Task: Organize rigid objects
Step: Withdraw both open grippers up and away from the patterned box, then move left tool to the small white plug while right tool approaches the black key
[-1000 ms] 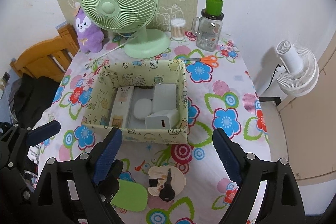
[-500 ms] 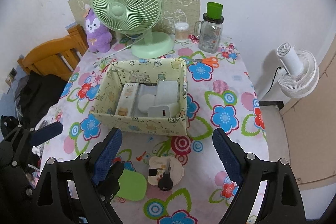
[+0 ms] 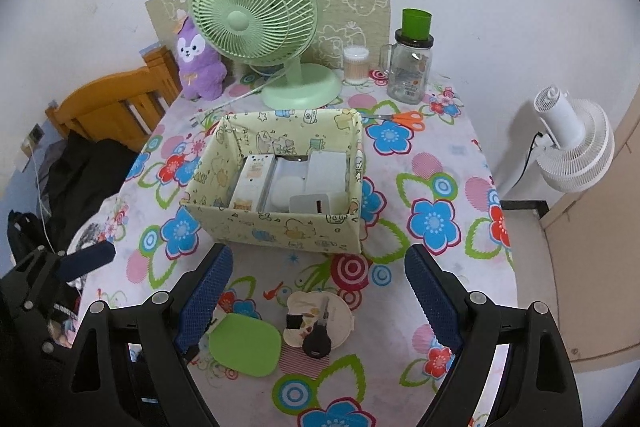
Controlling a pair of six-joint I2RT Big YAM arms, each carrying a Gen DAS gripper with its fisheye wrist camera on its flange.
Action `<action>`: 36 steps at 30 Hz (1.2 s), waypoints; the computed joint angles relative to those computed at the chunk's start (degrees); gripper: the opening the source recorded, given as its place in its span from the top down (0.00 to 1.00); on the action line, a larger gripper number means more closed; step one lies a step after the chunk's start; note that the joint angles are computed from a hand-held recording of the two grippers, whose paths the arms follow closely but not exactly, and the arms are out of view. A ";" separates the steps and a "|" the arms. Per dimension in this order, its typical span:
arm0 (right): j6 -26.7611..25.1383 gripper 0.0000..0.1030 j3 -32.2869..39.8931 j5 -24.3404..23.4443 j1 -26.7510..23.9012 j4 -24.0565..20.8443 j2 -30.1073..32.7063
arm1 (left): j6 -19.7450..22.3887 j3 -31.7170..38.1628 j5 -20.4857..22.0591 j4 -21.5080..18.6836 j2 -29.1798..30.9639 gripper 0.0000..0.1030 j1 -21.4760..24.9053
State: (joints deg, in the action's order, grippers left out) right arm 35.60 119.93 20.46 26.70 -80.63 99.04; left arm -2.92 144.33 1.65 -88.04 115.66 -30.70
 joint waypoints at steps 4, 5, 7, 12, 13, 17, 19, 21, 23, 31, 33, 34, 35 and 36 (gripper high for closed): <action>0.67 0.13 -2.65 -0.83 0.04 1.92 -0.82 | -1.30 -2.95 -0.41 1.33 -0.88 0.00 0.30; 0.73 0.13 -3.24 -1.16 0.03 2.21 -0.93 | -1.04 -3.83 -0.34 1.64 -1.14 0.00 0.38; 0.81 0.13 -4.43 -1.58 0.05 2.82 -1.10 | -0.27 -6.36 -0.47 2.98 -2.02 0.00 0.48; 2.03 0.13 -8.38 -1.17 0.24 5.33 -2.03 | -0.25 -9.77 -0.69 3.87 -2.81 0.00 1.00; 1.93 0.13 -9.04 -1.30 0.20 5.80 -2.21 | -0.36 -10.50 -1.24 4.06 -2.96 0.00 1.05; 1.24 0.13 -10.76 -1.11 0.32 6.50 -1.96 | -1.31 -12.73 -2.79 4.87 -3.20 0.00 1.43; 1.57 0.13 -11.39 -1.49 0.25 6.72 -1.77 | -1.54 -13.83 -3.04 5.09 -3.24 0.00 1.65; 1.96 0.13 -11.90 -1.81 0.20 6.74 -1.59 | -1.54 -14.40 -2.67 4.96 -3.11 0.00 1.80; 2.31 0.13 -12.40 -2.16 0.19 6.76 -1.43 | -1.39 -15.00 -2.58 4.96 -2.96 0.00 1.93; 2.41 0.14 -13.37 -2.49 0.34 6.06 -0.19 | -0.67 -16.86 -3.81 5.45 -2.17 0.00 2.11; 2.54 0.16 -13.48 -2.85 0.32 5.77 0.16 | -0.38 -17.05 -4.22 5.44 -1.90 0.00 2.18; 2.63 0.17 -13.49 -3.08 0.29 5.49 0.38 | -0.20 -17.18 -4.54 5.44 -1.76 0.00 2.20; 2.66 0.18 -13.50 -3.26 0.24 5.34 0.55 | -0.02 -17.32 -4.62 5.48 -1.67 0.00 2.23; 2.74 0.18 -13.51 -3.36 0.23 5.16 0.75 | 0.12 -17.37 -4.71 5.39 -1.50 0.00 2.25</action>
